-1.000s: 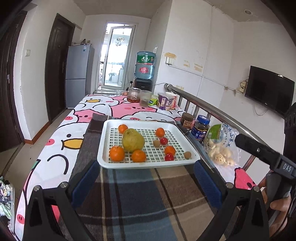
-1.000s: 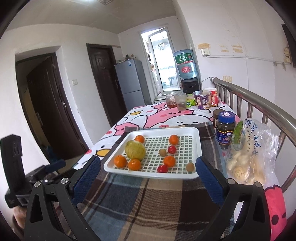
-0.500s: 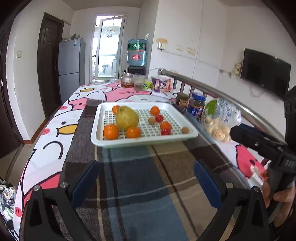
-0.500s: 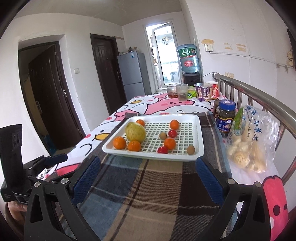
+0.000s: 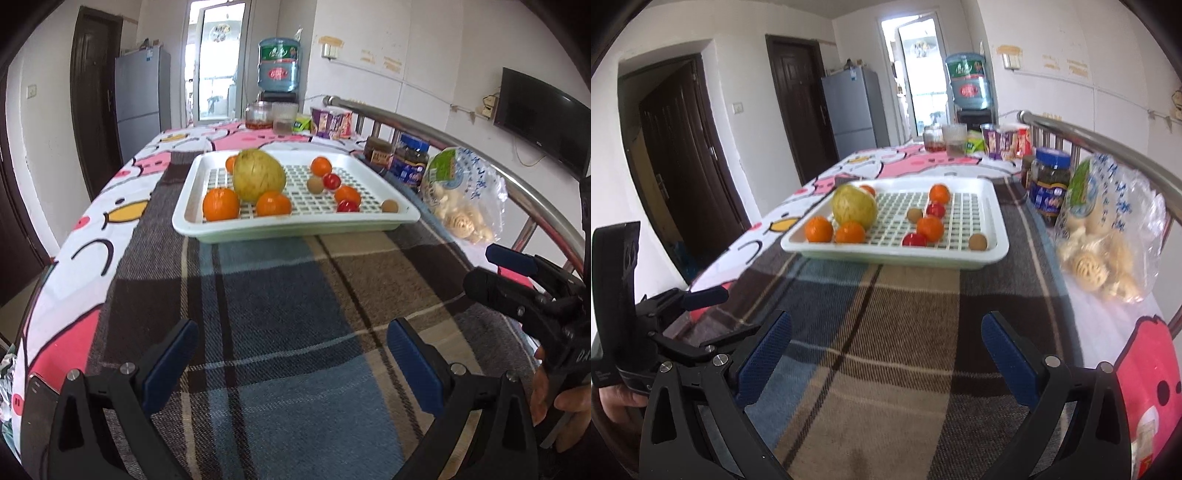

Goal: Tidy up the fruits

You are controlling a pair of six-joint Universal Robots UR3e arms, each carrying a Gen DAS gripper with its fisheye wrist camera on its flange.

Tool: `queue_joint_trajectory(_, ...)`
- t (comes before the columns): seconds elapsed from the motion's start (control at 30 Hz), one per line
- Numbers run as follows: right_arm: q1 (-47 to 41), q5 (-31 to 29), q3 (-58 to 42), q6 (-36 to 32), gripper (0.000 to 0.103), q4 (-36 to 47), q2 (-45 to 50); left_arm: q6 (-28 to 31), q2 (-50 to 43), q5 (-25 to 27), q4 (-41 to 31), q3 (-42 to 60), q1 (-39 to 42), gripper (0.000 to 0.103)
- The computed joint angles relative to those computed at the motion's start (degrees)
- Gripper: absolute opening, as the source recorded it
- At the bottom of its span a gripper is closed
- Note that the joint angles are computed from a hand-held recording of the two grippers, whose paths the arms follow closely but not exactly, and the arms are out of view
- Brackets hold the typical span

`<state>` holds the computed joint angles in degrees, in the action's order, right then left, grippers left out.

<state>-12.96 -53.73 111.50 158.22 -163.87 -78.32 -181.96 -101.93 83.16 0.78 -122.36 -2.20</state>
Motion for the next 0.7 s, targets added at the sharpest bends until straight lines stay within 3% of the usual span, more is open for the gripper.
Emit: queue_joint_trajectory(0.7,6.07,-11.84,-8.38,-0.54,0.103,7.18,9.01,-0.42,-7.74,2.36,-6.64,6.73,-0.89,0.103)
